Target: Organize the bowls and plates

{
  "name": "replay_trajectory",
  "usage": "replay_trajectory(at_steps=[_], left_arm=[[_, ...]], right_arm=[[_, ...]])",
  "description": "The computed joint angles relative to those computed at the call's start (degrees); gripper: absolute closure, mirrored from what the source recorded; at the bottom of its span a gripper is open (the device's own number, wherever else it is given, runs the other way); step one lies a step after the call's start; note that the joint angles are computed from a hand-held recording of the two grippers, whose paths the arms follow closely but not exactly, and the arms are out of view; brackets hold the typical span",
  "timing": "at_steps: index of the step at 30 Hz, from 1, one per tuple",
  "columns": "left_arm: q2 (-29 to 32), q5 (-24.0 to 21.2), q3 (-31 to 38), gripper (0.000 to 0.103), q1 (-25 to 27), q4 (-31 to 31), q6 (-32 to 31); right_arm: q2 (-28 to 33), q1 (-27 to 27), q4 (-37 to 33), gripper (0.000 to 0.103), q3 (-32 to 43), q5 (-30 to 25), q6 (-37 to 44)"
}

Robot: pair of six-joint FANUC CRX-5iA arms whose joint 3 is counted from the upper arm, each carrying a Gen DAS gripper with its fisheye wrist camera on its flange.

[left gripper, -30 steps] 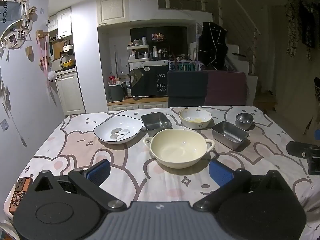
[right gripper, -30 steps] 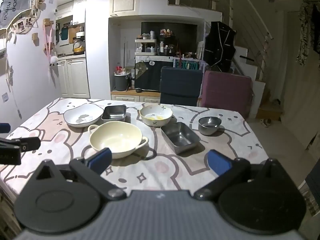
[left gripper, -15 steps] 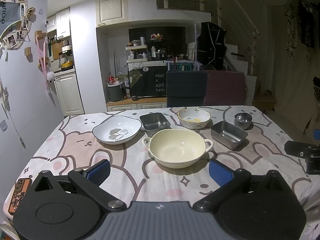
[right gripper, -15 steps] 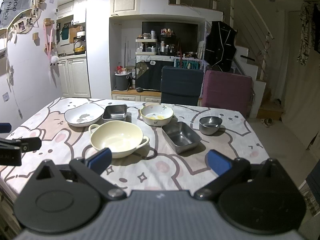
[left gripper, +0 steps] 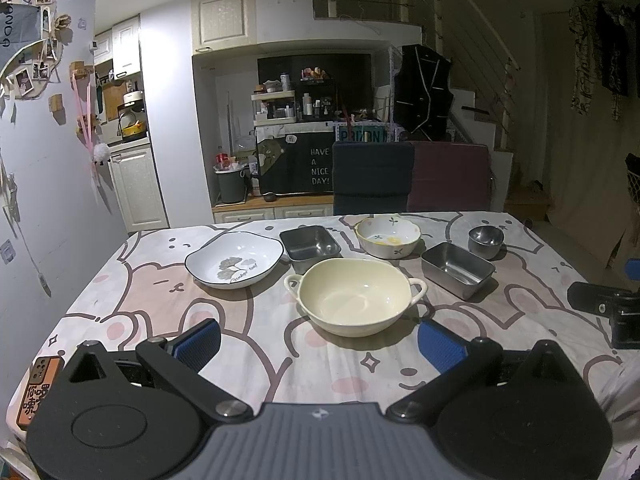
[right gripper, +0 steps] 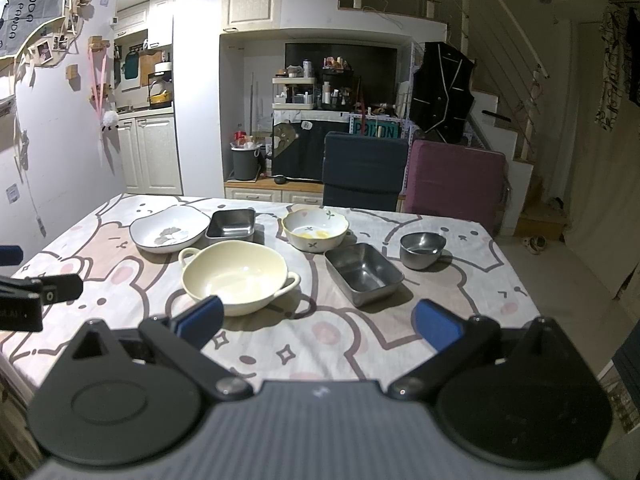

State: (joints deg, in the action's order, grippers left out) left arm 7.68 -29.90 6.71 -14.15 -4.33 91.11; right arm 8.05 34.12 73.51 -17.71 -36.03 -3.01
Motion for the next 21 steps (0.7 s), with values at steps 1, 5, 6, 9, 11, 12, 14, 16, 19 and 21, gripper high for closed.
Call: replay_trajectory(at_steps=[1,5,6,9,11,12,14,16,19,21], left_arm=[[-0.04,0.00,-0.04,0.000,-0.04,-0.02,0.00],[0.01,-0.08,0.09,0.000,-0.08,-0.29,0.35],[0.01,-0.04,0.06,0.000,-0.05,-0.20,0.22],[0.00,0.00,0.00,0.000,-0.01,-0.06,0.07],[-0.02,0.03,-0.02,0.000,-0.02,-0.09,0.11],[0.00,0.00,0.02,0.000,-0.02,-0.14,0.17],[-0.02,0.02,-0.01,0.000,-0.04,-0.15,0.18],[0.00,0.02,0.01,0.000,-0.03,-0.15,0.16],[-0.01,0.04,0.00,0.000,-0.03,-0.15,0.17],[-0.01,0.01,0.00,0.000,-0.04,-0.15,0.19]], right_arm=[[0.00,0.00,0.00,0.000,0.00,0.00,0.00],[-0.01,-0.02,0.00,0.000,-0.02,0.08,-0.03],[-0.01,-0.01,-0.03,0.000,0.00,0.07,-0.01],[0.02,0.00,0.00,0.000,0.02,0.05,-0.05],[0.02,0.01,-0.06,0.000,0.04,0.03,0.00],[0.05,0.03,-0.07,0.000,0.06,-0.04,0.03],[0.02,0.03,-0.17,0.000,0.09,-0.05,0.11],[0.02,0.03,-0.17,0.000,0.08,-0.03,0.07],[-0.01,0.01,-0.19,0.000,0.06,0.02,0.14],[-0.01,0.01,-0.19,0.000,0.06,0.02,0.14]])
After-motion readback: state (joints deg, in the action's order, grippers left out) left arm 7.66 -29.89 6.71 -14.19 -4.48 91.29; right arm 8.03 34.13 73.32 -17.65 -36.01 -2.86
